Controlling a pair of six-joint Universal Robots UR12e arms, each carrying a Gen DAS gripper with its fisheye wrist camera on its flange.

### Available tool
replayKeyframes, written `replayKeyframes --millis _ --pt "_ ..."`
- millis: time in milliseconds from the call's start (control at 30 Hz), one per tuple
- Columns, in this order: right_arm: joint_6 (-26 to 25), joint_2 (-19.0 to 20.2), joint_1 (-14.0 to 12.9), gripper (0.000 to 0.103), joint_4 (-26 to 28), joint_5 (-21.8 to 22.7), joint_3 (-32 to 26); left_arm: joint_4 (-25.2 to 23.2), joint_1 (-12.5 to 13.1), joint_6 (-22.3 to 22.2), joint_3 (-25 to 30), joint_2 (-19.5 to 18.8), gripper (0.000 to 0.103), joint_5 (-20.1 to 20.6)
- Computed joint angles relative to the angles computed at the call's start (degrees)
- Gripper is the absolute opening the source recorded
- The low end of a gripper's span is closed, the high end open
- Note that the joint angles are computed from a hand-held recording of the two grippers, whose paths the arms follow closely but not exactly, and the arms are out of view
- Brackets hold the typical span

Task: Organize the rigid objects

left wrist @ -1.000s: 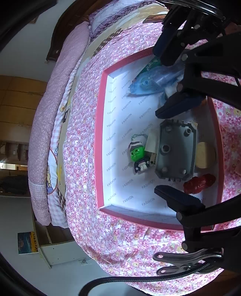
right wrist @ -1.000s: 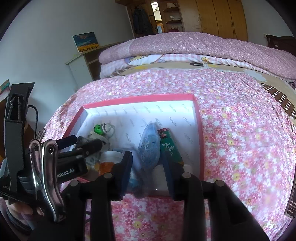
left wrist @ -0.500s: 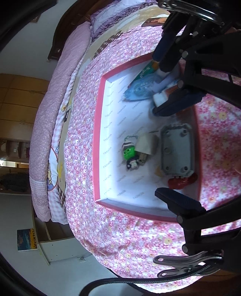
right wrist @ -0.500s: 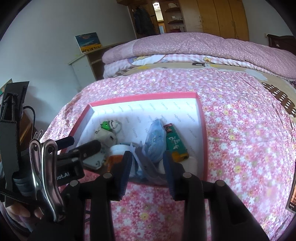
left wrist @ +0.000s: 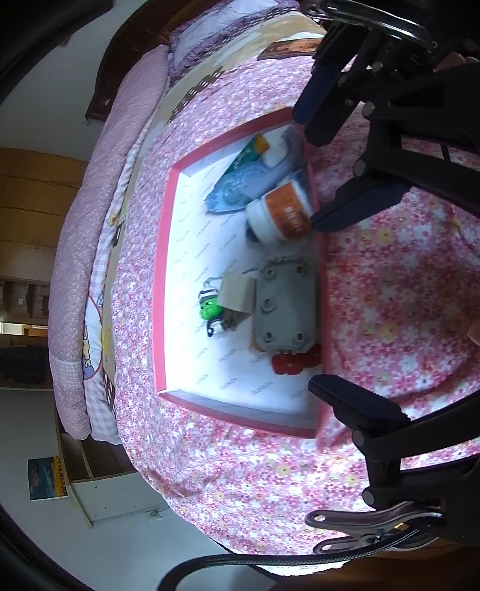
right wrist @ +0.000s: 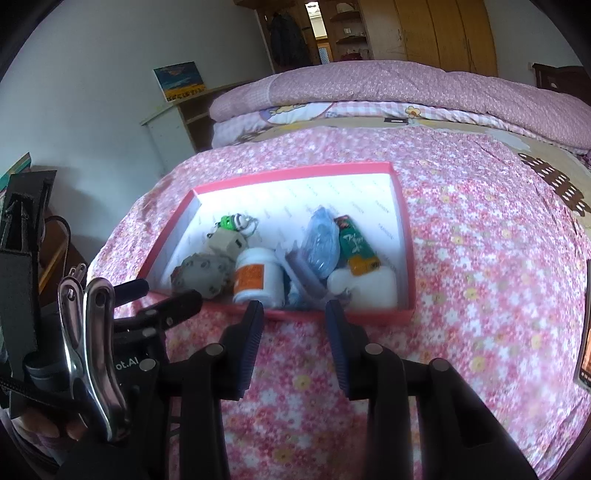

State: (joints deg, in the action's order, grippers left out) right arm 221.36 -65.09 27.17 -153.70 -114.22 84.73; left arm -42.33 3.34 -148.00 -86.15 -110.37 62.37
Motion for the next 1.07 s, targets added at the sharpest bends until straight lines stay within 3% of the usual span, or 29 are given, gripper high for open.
replayKeyframes --millis 500,1067 --pt "2.3 -0.4 0.5 0.036 0.8 0.8 1.3 -1.2 0.0 0.8 -1.4 1.0 0.083 0.7" --pt "4.0 -0.7 0.3 0.036 1.2 2.1 1.8 -2.4 -0.1 -1.5 -1.1 0.4 0.083 3.2"
